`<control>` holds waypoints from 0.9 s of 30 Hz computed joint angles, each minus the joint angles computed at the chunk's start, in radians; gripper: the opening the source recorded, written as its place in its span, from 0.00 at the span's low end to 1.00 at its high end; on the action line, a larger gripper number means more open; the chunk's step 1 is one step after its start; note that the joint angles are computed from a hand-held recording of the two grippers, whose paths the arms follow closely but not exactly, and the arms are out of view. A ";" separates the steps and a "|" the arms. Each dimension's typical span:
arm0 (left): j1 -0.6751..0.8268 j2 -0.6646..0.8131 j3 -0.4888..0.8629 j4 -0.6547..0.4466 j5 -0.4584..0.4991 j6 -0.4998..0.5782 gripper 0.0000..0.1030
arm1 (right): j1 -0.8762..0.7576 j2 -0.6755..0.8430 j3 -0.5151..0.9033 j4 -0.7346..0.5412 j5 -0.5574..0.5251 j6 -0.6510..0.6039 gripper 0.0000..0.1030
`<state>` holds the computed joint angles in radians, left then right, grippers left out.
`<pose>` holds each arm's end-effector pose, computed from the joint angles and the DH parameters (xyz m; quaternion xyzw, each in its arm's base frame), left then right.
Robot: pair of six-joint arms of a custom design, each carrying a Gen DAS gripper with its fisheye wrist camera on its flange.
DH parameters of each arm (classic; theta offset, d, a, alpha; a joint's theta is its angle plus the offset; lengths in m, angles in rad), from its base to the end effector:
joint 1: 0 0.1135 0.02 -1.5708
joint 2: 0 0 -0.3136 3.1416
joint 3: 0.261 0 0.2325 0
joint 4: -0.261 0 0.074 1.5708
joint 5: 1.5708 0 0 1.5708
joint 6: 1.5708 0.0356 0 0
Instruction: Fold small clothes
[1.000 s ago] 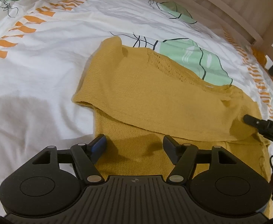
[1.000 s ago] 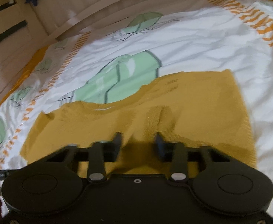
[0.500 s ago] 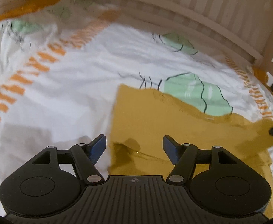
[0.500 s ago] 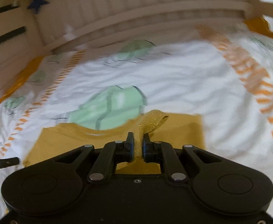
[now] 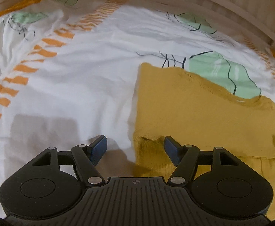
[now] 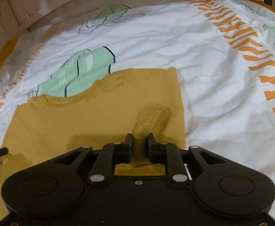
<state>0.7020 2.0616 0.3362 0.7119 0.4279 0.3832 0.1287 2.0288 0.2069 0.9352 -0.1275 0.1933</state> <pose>0.1995 0.1494 0.0686 -0.0915 0.9369 -0.0360 0.3356 0.2276 0.0340 0.0776 0.0090 0.9404 0.1129 0.3208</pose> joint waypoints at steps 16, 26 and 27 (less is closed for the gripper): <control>-0.014 0.003 0.004 -0.004 -0.017 0.005 0.65 | 0.011 -0.060 -0.014 0.006 0.188 -0.034 0.58; -0.016 0.008 0.001 0.008 -0.019 0.002 0.67 | -0.011 0.171 0.029 0.195 0.199 -0.031 0.82; -0.016 0.008 0.001 0.008 -0.019 0.002 0.68 | -0.011 0.179 0.024 0.212 0.203 -0.029 0.84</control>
<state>0.6864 2.0699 0.3370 0.7201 0.4094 0.3856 0.1175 2.2077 0.2307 1.1471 0.0752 0.1646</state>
